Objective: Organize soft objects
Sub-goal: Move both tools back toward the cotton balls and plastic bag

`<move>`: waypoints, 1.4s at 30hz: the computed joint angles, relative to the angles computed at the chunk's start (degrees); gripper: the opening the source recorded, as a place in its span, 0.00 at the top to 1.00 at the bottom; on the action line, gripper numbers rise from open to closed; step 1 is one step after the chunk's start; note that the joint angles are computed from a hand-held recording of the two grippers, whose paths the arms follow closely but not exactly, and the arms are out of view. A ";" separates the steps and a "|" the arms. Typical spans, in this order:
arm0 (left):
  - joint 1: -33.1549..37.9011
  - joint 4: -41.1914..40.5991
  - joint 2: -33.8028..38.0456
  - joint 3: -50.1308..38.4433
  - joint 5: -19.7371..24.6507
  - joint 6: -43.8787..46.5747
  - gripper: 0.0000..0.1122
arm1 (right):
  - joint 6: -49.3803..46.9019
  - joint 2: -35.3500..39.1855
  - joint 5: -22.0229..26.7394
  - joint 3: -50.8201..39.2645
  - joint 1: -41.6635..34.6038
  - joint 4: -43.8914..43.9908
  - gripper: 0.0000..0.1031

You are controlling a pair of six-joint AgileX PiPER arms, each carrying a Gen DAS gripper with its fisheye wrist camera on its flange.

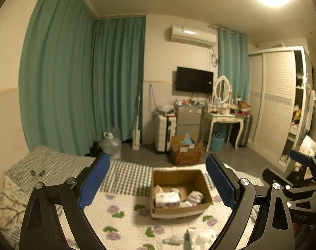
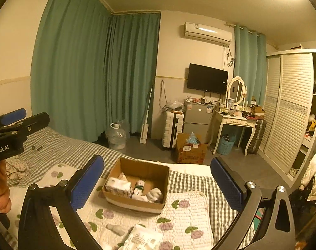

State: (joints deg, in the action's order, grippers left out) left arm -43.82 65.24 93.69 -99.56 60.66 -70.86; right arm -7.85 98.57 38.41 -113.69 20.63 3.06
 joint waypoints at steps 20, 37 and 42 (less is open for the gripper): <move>2.68 -6.00 0.36 19.85 -8.28 -8.47 0.16 | 1.72 -0.29 -7.46 17.33 1.88 -1.46 0.00; 10.35 -25.97 9.24 29.20 -26.77 2.66 0.31 | 0.35 14.81 -2.57 15.95 0.43 0.77 0.00; 11.20 -32.99 13.04 27.87 -27.91 11.56 0.32 | 0.52 19.66 -0.71 13.78 -0.04 1.15 0.00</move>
